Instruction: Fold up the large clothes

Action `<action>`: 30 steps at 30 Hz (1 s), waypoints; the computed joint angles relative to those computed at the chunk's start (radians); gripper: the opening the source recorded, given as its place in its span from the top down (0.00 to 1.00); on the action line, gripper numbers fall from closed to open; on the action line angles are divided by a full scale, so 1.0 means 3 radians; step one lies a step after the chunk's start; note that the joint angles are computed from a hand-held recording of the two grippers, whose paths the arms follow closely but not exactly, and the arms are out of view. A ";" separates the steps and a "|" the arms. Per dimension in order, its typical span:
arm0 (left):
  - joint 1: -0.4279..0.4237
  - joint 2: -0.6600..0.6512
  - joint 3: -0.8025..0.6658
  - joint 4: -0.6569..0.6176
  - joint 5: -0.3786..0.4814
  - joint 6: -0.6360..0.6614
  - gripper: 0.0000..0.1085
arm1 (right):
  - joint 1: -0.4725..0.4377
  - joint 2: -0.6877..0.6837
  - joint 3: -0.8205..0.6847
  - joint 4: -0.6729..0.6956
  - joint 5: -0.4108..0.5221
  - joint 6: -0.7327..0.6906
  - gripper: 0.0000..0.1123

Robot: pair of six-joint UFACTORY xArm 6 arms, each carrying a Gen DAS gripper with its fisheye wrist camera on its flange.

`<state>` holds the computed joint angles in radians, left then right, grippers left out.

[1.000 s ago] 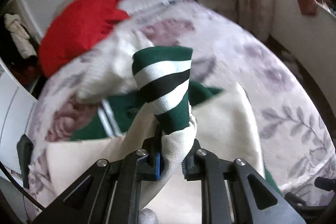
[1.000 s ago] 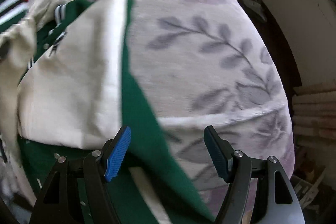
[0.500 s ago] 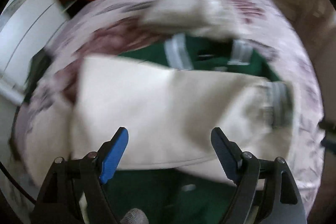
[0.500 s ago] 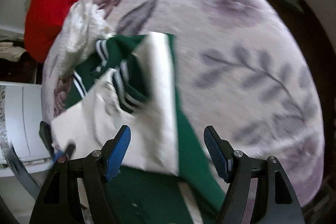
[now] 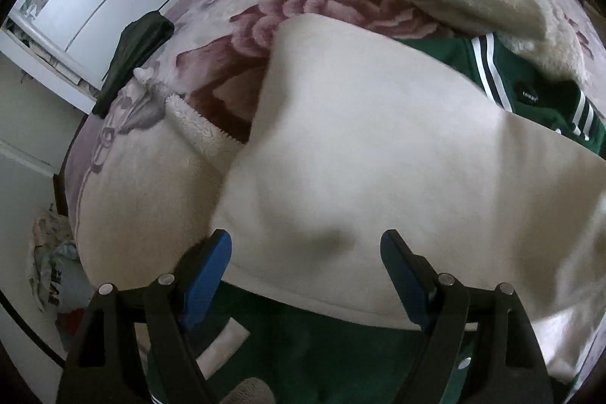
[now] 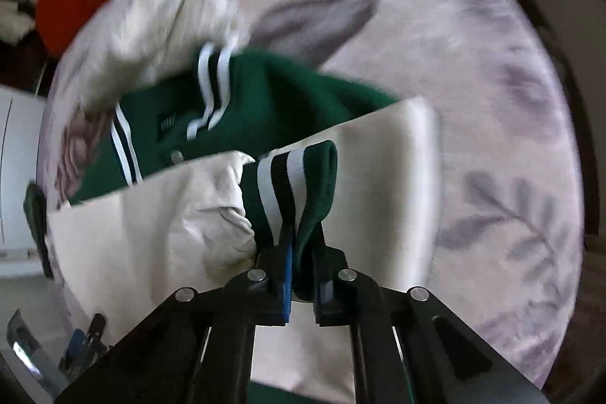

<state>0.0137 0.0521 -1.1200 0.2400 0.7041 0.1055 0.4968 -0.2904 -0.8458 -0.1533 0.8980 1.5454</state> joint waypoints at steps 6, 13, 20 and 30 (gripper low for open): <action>0.0000 0.0212 -0.0226 0.0112 -0.0068 -0.0084 0.26 | 0.0299 -0.0345 0.0270 0.0275 0.0522 0.0409 0.94; -0.0131 0.0616 -0.0624 0.0046 -0.0015 -0.0034 0.26 | 0.0148 -0.0344 0.0636 0.0843 -0.0152 0.0090 0.52; -0.0491 0.0109 -0.0110 -0.0411 -0.0096 0.0344 0.26 | -0.0126 -0.0712 0.0833 0.0285 -0.0307 0.0715 0.37; -0.0681 -0.1009 0.0912 -0.0310 0.0150 0.0364 0.26 | 0.0153 -0.1496 0.1161 0.0765 0.0249 0.0361 0.37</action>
<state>-0.1905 -0.2507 -0.8463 0.1469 0.7490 0.2147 0.5429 -0.7391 -0.4974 0.0763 0.9727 1.6537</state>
